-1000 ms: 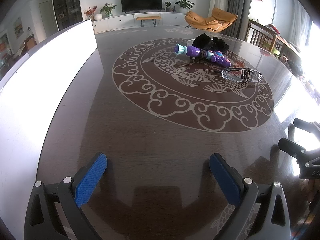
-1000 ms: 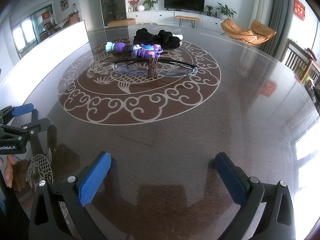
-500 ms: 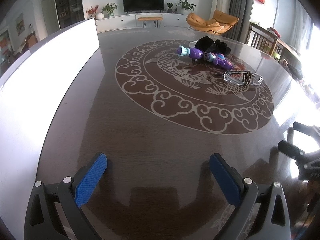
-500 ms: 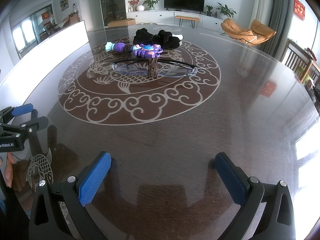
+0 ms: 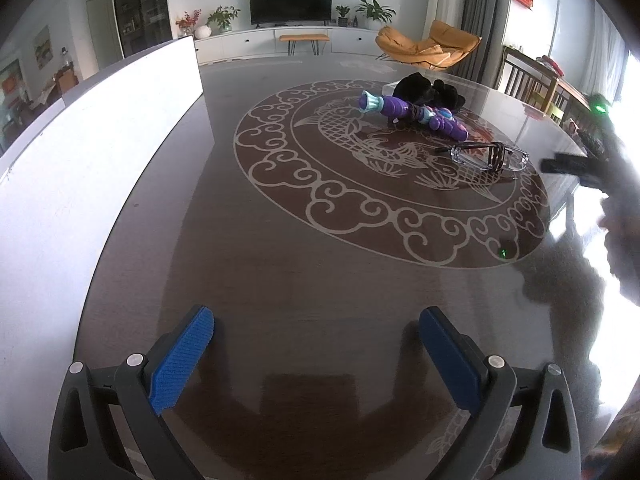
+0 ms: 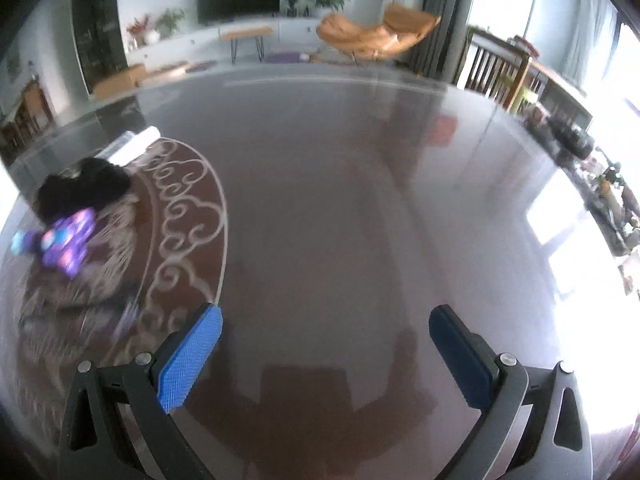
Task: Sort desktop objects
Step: 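Grasp the purple toy with the right tool while the left tool approaches the clear glasses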
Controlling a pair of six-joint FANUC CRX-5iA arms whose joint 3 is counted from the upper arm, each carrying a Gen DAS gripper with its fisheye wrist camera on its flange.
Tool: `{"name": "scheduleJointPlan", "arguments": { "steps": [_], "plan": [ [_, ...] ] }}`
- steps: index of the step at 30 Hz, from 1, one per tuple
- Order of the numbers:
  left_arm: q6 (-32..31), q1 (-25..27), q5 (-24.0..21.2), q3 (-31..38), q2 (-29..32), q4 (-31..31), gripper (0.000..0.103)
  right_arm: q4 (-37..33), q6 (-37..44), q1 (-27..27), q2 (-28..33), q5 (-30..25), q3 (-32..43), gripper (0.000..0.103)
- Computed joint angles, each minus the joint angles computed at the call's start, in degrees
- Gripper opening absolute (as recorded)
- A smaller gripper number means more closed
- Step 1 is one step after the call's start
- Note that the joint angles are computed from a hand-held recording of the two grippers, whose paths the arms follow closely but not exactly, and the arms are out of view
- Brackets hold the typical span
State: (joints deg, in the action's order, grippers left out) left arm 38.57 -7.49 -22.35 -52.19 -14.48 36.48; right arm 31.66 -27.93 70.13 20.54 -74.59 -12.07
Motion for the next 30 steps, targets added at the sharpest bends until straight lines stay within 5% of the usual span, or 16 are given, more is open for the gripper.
{"name": "scheduleJointPlan", "arguments": {
  "steps": [5, 12, 18, 27, 30],
  "plan": [
    [-0.01, -0.03, 0.00, 0.02, 0.04, 0.02, 0.103, 5.09, 3.70, -1.09, 3.32, 5.05, 2.89, 0.103],
    [-2.20, -0.03, 0.06, -0.77, -0.18, 3.00, 0.103, 11.56, 21.68, 0.26, 7.36, 29.19, 7.24, 0.101],
    [-3.76, -0.12, 0.26, -1.36, -0.28, 5.06, 0.103, 14.73, 24.00, 0.34, 10.86, 19.47, 13.06, 0.101],
    [-4.67, -0.14, 0.36, -1.52, -0.15, 6.12, 0.103, 4.66, 55.99, -4.60, 22.00, 11.79, 33.16, 0.101],
    [-4.81, -0.20, 0.42, -1.56, -0.13, 6.36, 0.103, 4.18, 60.78, -6.02, 24.16, 10.33, 36.47, 0.101]
  ]
}}
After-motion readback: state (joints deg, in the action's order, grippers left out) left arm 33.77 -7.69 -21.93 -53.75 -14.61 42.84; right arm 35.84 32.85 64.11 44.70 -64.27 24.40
